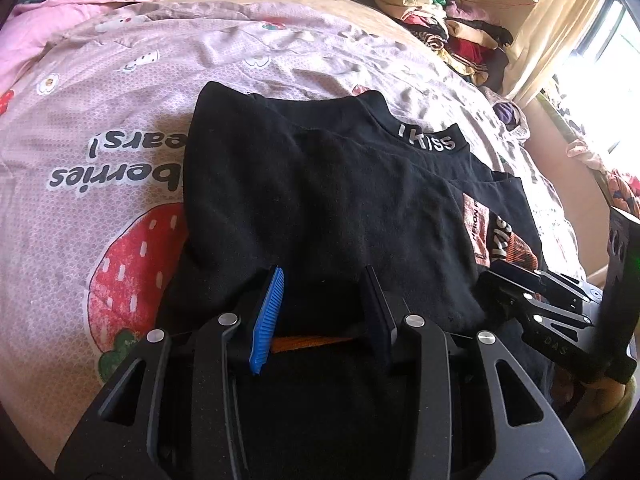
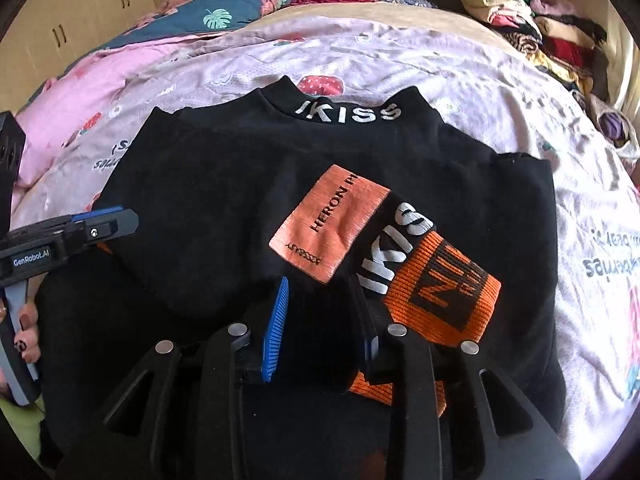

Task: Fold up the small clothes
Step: 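Lay the orange cuff on the shirt front with the right gripper, then open the right gripper and withdraw it from the folded sleeve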

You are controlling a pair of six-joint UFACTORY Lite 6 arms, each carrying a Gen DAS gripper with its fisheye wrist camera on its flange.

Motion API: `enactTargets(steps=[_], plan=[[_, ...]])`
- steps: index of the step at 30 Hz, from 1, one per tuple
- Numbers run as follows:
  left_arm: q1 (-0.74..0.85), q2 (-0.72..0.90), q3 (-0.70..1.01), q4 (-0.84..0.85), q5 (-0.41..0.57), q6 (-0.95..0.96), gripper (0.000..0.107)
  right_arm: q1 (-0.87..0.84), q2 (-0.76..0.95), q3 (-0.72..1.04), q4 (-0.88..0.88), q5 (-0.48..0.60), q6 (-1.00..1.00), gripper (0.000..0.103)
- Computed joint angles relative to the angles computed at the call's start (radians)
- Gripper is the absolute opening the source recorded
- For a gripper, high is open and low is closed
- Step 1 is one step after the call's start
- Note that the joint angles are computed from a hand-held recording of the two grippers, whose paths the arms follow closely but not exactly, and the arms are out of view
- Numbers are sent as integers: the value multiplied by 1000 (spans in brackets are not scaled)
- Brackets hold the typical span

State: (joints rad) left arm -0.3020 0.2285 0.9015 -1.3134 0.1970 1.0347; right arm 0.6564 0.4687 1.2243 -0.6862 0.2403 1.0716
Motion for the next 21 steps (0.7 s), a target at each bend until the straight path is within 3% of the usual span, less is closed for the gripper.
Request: enactTargets(steps=[3, 16, 19, 21], plan=[[0, -6, -7, -21, -2, 15, 32, 0, -27, -23, -20, -15, 16, 33], [4, -25, -16, -22, 7, 4, 34, 5, -131, -88, -168, -19, 169, 83], [1, -37, -21, 0, 10, -22, 39, 9, -144, -95, -204, -17, 206, 88], [-7, -51, -26, 25, 5, -49, 48, 13, -153, -100, -239, -8, 240, 92]])
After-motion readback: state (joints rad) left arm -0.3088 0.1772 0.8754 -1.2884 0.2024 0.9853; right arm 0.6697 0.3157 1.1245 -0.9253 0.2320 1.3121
